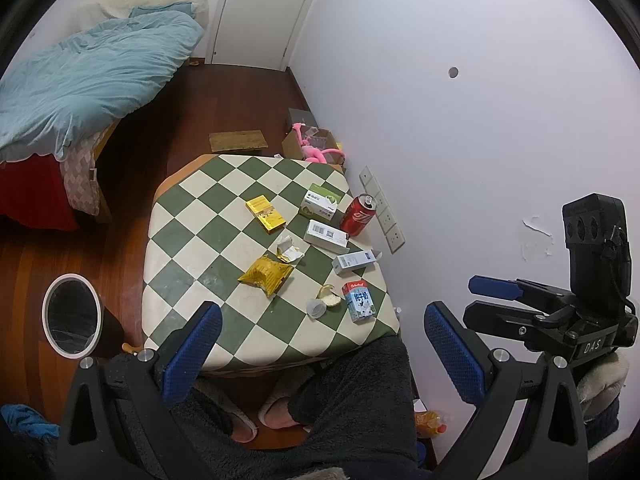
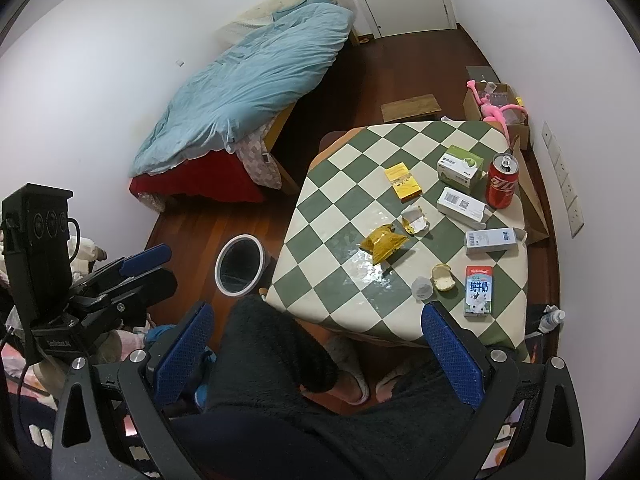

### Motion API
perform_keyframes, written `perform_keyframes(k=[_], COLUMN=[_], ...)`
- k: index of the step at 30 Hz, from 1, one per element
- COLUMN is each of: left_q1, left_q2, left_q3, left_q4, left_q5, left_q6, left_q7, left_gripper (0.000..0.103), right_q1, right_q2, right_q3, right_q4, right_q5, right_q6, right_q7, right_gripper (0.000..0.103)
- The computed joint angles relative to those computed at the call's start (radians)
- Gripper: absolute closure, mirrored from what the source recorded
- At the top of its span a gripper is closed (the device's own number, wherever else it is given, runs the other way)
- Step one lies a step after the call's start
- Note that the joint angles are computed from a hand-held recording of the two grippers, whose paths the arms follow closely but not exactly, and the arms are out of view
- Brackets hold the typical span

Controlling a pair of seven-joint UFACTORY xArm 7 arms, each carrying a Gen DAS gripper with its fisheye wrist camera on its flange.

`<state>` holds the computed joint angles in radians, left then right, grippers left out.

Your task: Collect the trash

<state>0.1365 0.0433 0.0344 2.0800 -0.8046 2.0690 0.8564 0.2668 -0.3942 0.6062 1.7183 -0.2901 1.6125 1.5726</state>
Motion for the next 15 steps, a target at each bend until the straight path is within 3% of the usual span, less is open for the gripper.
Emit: perform_keyframes(k=[15], left_q1=[0.005], left_q2=[0.006], left_q3=[-0.001], left_q4=[0.007], left_q5=[-0.004], left_q6=[0.003], left_q7=[0.002], left_gripper=[0.0], right_q1=[0.007], right_q2=[0.017], right_q3=[-0.003], right_q4=[0.015], right_q5=[-0.011], right_q6=[0.002], right_q7=[-0.002], right_gripper=[0.0])
